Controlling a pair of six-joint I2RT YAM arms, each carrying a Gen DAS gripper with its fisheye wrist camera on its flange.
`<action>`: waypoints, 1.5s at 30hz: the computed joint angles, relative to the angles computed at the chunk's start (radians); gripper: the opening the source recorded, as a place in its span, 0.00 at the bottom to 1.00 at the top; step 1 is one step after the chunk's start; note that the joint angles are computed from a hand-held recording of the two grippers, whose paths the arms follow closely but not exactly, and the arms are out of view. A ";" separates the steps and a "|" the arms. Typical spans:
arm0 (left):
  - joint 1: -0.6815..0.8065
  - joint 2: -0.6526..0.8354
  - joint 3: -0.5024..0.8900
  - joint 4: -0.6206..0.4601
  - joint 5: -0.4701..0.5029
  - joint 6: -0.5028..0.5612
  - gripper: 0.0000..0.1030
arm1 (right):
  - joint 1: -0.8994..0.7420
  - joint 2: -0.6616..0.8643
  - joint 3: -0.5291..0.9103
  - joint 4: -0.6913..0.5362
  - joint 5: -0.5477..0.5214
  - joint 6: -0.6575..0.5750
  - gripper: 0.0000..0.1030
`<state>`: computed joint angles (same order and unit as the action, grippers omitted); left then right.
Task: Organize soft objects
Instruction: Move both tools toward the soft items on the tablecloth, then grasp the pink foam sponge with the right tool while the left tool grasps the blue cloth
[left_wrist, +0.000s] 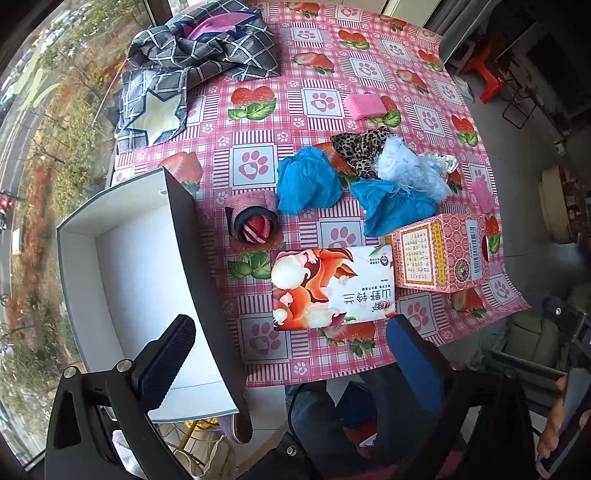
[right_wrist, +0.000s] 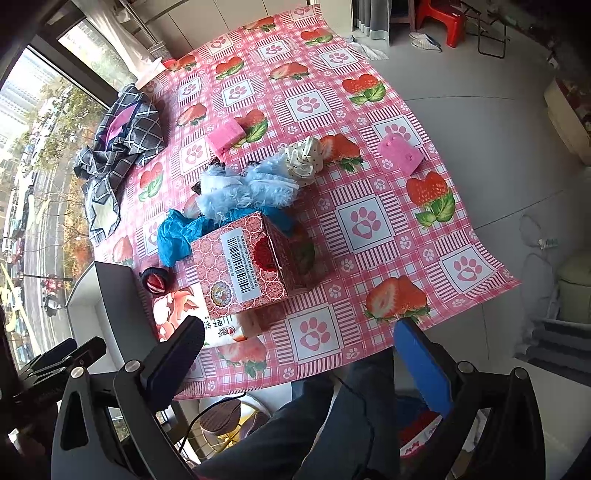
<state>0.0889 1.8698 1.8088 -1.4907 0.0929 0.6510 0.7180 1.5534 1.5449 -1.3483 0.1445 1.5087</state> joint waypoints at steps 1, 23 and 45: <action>0.001 0.002 0.000 0.009 -0.006 -0.003 1.00 | -0.002 -0.001 -0.002 -0.004 -0.001 0.000 1.00; -0.159 0.239 0.093 0.124 -0.111 -0.289 1.00 | -0.400 -0.044 -0.206 0.089 -0.160 -0.433 1.00; -0.255 0.423 0.099 0.313 -0.171 -0.246 1.00 | -0.733 0.012 -0.415 0.286 -0.177 -0.846 1.00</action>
<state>-0.1659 2.2927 1.9077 -1.1776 -0.0780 0.4054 -0.0154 1.5658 1.1298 -1.0624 -0.0328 0.6629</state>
